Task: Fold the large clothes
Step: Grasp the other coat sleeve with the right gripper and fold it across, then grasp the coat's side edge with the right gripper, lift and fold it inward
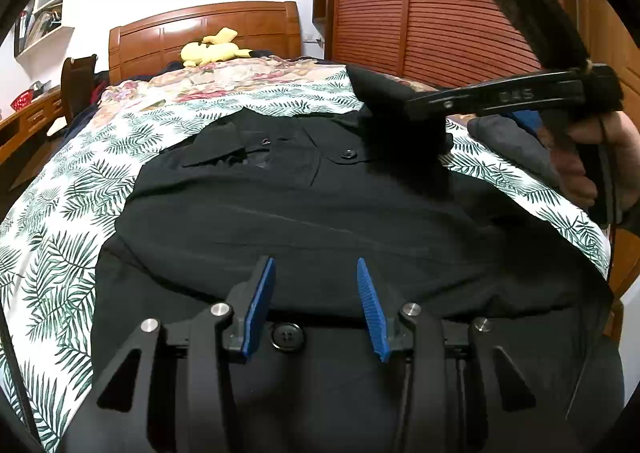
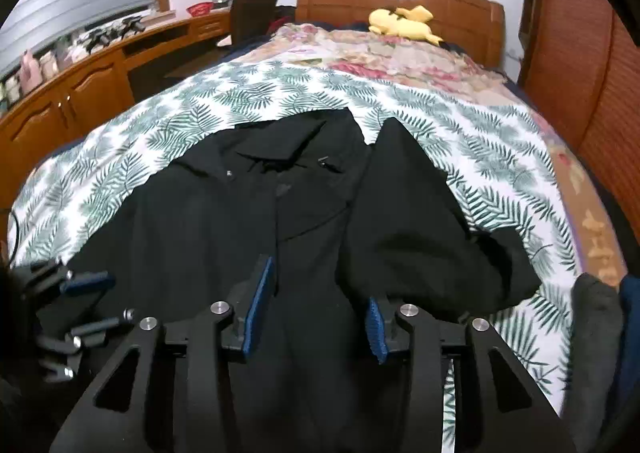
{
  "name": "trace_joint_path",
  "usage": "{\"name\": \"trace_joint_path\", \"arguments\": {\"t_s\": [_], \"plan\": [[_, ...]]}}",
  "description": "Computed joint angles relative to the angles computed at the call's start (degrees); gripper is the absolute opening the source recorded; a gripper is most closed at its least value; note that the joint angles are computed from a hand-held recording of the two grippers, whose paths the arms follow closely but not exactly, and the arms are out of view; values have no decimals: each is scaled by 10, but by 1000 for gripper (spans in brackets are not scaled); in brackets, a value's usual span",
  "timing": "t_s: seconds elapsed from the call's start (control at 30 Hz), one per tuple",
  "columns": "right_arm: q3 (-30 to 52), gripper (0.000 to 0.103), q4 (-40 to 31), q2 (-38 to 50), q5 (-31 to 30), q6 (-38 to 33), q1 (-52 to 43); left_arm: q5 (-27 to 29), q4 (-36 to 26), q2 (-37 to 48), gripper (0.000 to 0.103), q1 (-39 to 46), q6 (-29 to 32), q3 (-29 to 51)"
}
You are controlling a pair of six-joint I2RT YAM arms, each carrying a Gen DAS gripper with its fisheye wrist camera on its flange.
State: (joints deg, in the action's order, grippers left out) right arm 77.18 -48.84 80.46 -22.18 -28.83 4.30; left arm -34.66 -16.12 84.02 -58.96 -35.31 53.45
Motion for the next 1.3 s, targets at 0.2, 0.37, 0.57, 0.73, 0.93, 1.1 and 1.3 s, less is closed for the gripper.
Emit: {"name": "trace_joint_path", "arguments": {"t_s": [0.2, 0.37, 0.57, 0.73, 0.93, 1.1, 1.3], "plan": [[40, 54, -18, -10, -10, -11, -23, 0, 1, -7, 41, 1, 1, -4], [75, 57, 12, 30, 22, 17, -47, 1, 1, -7, 41, 2, 2, -4], [103, 57, 55, 113, 72, 42, -78, 1, -1, -13, 41, 2, 0, -5], [133, 57, 81, 185, 115, 56, -97, 0, -2, -17, 41, 2, 2, -8], [208, 59, 74, 274, 148, 81, -105, -3, -2, -26, 41, 3, 1, -13], [247, 69, 66, 326, 168, 102, -114, -3, -4, -37, 41, 7, -1, -18], [284, 75, 43, 388, 189, 133, -133, -2, -4, -36, 41, 11, -3, -18]]}}
